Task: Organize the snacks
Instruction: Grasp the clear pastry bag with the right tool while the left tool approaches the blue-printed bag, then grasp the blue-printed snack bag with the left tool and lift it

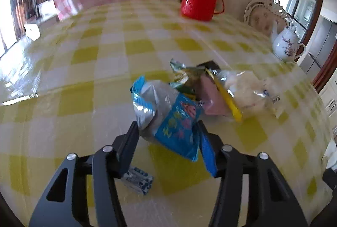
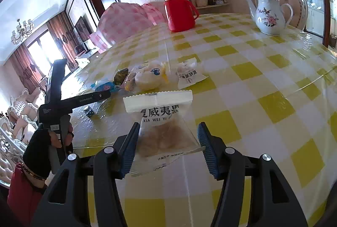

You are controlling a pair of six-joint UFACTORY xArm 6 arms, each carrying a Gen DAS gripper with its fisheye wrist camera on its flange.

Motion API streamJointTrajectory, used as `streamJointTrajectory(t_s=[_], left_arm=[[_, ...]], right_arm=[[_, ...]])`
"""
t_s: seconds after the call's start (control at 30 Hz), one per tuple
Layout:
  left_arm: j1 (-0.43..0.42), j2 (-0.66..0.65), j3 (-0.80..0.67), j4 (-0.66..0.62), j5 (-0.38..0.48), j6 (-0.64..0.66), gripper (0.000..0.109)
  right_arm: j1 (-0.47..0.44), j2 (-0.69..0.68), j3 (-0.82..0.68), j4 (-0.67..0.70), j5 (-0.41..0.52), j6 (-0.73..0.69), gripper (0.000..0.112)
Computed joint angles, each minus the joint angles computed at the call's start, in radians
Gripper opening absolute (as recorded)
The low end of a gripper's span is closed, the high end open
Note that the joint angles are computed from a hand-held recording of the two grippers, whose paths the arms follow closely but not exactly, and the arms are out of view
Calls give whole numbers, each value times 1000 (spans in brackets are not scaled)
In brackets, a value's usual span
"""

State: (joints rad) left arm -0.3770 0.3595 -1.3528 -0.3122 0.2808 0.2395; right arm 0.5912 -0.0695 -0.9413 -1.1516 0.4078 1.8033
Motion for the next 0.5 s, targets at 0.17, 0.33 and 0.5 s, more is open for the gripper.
streamJointTrajectory(t_s=[0.17,0.33,0.5], left_arm=[[2,12,-45,-77,110,95,85],[23,-19,-14,180,47,-43,101],[26,67,-139,178,107,-33,101]], right_arm=[[-2,-5,5,-3,-10,9,56],[-6,-18,14,-27,-19,44,56],[-7,-21,16,-25,-27,48,56]])
